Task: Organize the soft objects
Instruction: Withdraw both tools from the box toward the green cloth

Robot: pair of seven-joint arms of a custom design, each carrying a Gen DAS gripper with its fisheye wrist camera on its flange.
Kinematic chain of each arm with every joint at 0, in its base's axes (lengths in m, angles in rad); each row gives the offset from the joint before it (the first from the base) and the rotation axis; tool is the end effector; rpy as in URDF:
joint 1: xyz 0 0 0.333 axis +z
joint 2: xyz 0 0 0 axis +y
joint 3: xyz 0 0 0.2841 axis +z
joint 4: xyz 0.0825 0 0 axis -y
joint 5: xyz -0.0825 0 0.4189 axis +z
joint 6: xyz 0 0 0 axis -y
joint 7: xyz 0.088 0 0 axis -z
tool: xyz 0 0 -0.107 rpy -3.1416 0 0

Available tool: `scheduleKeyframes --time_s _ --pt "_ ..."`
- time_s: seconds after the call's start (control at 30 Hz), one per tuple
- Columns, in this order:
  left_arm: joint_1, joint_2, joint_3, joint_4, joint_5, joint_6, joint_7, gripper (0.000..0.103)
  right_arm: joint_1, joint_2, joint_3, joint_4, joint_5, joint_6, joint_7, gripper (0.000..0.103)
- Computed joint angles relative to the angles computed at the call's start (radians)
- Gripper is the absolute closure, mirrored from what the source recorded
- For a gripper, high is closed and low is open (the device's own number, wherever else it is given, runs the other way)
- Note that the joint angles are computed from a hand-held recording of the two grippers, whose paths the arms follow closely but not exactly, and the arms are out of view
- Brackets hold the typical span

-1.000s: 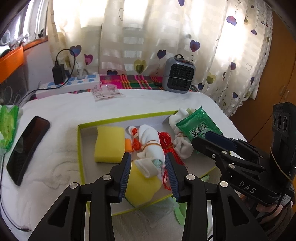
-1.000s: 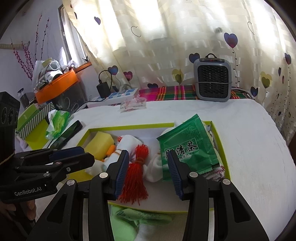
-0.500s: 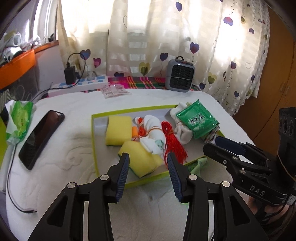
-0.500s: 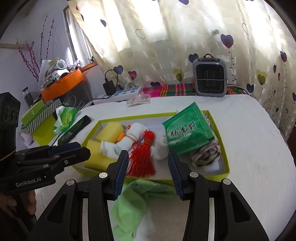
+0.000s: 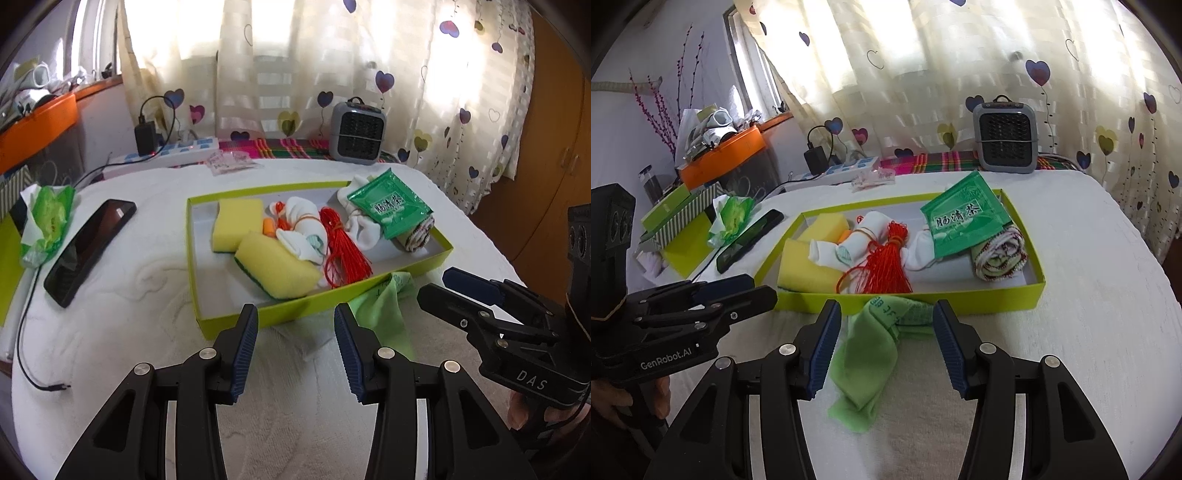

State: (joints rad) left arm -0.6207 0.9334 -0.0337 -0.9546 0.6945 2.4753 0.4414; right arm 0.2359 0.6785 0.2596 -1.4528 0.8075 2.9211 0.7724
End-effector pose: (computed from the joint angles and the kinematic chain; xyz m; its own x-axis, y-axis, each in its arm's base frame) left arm 0.6671 -0.4996 0.3428 0.0272 -0.9940 0.1062 -0.7084 -0.0941 -0.6995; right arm 0.7148 0.2871 0.3259 0.5195 -0.8149 -0.2569 -0.6322 -0.1644 -0.7572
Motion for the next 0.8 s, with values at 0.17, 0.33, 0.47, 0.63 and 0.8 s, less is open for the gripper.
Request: scheduleKeyframes --time_s 0.17,0.33,0.47,0.63,0.8 --pt "-0.001 -0.001 -0.010 -0.013 -0.012 -0.012 0.010 0.061 -0.006 -0.019 0.006 -0.038 0.012 0.012 -0.009 0.050" --pt "-0.003 -0.025 -0.012 -0.055 -0.006 0.003 -0.001 0.061 -0.003 -0.032 0.001 -0.060 0.014 0.011 -0.001 0.050" --pt "0.003 -0.054 -0.015 -0.110 0.002 0.033 -0.025 0.061 0.021 -0.031 -0.029 -0.060 -0.022 -0.015 0.033 0.050" --pt "0.013 -0.111 -0.013 -0.206 0.025 0.059 -0.087 0.061 0.053 -0.014 -0.065 -0.040 -0.093 -0.042 0.091 0.043" --pt "0.032 -0.145 -0.025 -0.268 0.046 0.085 -0.121 0.061 0.070 0.008 -0.082 -0.012 -0.144 -0.073 0.130 0.042"
